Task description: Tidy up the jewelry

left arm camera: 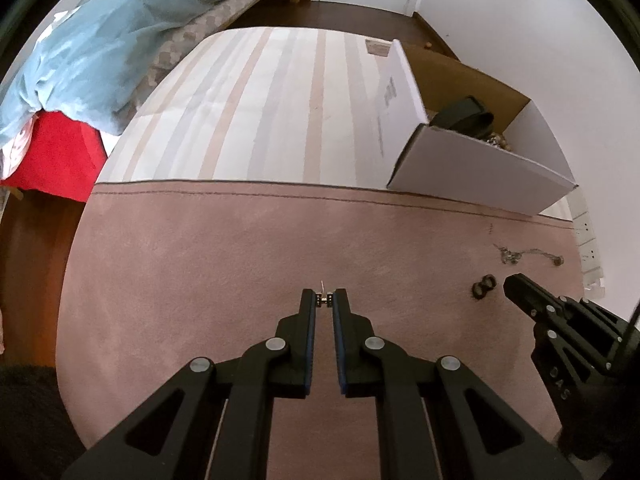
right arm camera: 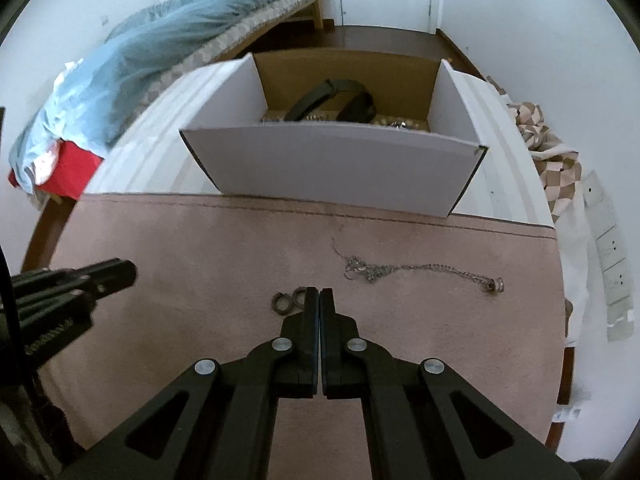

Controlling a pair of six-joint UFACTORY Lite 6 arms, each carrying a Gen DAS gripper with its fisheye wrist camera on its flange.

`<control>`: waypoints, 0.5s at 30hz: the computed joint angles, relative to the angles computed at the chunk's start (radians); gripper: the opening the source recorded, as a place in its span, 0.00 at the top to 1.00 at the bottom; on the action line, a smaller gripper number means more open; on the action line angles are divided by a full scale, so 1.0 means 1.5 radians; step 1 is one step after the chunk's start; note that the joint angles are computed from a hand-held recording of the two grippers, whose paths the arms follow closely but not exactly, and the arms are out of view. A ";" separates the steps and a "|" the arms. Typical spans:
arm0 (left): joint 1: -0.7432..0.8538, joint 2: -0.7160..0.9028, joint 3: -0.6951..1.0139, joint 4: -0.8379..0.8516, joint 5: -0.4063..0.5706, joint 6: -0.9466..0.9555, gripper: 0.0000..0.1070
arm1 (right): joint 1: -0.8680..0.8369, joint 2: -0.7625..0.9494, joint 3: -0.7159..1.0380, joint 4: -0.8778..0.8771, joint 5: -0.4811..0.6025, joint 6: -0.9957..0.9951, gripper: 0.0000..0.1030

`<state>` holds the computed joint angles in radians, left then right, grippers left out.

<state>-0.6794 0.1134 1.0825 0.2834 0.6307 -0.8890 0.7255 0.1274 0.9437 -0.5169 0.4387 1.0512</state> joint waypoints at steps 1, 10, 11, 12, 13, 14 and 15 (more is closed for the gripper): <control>0.001 -0.001 -0.004 -0.002 -0.001 0.001 0.94 | 0.002 0.013 0.007 -0.002 0.003 0.001 1.00; 0.007 -0.008 -0.010 -0.013 -0.003 0.007 0.94 | 0.047 0.060 0.063 -0.026 0.027 0.006 0.98; 0.007 -0.009 -0.009 -0.013 -0.002 0.007 0.94 | 0.039 0.050 0.056 -0.024 0.025 0.011 0.98; 0.014 -0.008 -0.009 -0.017 -0.004 0.015 0.94 | 0.033 0.041 0.050 -0.016 0.021 0.009 0.98; 0.016 -0.010 -0.011 -0.018 -0.005 0.016 0.94 | 0.024 0.029 0.041 0.005 0.011 -0.007 0.98; 0.016 -0.010 -0.011 -0.020 -0.005 0.017 0.94 | 0.015 0.018 0.031 0.032 -0.003 -0.030 0.98; 0.017 -0.010 -0.012 -0.022 -0.006 0.019 0.94 | 0.012 0.009 0.024 0.056 -0.016 -0.052 0.98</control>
